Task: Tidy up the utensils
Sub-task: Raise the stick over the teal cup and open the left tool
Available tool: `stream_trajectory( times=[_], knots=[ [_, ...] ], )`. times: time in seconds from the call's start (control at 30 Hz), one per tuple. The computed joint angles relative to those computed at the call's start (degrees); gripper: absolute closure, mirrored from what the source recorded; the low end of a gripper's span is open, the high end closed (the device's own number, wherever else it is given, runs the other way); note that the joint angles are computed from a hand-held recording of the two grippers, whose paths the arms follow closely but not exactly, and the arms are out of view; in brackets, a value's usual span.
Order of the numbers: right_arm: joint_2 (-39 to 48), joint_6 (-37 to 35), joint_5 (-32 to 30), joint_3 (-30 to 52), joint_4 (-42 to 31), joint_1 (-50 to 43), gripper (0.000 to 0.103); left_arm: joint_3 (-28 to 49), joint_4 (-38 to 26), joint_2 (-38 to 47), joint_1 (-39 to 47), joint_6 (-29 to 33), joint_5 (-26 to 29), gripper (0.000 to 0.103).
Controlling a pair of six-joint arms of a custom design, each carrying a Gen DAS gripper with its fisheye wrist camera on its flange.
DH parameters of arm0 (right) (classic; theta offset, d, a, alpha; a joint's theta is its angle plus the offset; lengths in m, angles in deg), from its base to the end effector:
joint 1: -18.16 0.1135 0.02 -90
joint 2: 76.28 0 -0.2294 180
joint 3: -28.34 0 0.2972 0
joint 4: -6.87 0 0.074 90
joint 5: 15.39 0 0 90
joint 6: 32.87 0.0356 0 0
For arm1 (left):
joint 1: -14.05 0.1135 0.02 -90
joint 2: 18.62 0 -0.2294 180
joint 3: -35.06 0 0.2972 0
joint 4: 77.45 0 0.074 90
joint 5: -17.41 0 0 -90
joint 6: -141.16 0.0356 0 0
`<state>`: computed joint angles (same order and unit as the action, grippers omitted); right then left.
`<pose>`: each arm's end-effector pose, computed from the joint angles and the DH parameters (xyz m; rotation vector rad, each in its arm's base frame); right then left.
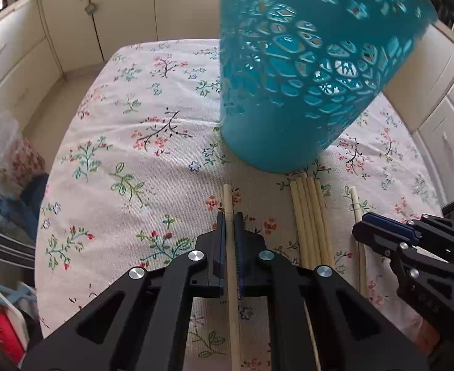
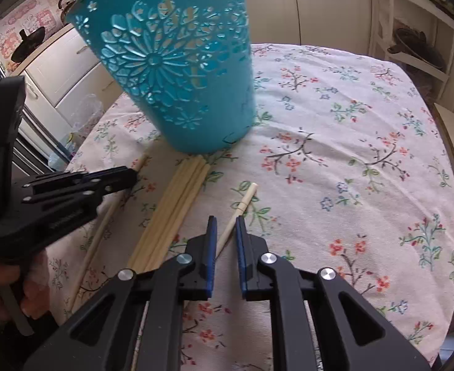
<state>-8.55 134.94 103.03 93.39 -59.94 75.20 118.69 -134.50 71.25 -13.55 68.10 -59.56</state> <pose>0.1594 0.2147 0.2133 0.5736 2.4830 0.1778 0.3187 -0.1756 0.2135 1.0813 2.4489 -0.3633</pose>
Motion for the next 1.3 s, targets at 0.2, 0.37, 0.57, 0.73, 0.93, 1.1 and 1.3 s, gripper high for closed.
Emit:
stream_trajectory(
  times=[0.2,0.37,0.57,0.73,0.93,1.1,1.3],
  knots=[
    [0.2,-2.3,-2.8,1.2,-1.8,-1.2,0.09,-2.3,1.5,-1.5,1.4,-1.0,1.7,0.098],
    [5.5,-0.4,-2.0,5.6,-4.1,-1.4,0.092,-1.9,0.7,-2.2,3.8,-2.7,5.7,0.098],
    [6.2,-2.4,-2.3,5.9,-3.8,-0.6,0.094,-4.4,2.9,-11.8,13.2,-5.2,19.7,0.098],
    [2.0,0.5,1.3,1.0,-1.2,2.1,0.094,-2.6,4.4,-16.9,17.4,-8.1,26.8,0.098],
    [2.7,3.8,6.9,0.0,-1.0,5.8,0.094,0.9,6.1,-19.6,17.7,-13.0,30.8,0.098],
    [1.4,3.6,7.1,-0.2,-1.3,5.4,0.094,3.1,12.7,-20.3,13.2,-19.5,28.7,0.098],
    [-1.0,3.9,7.0,-2.4,0.6,5.4,0.094,9.5,24.3,-16.4,6.7,-28.9,22.5,0.098]
  ],
)
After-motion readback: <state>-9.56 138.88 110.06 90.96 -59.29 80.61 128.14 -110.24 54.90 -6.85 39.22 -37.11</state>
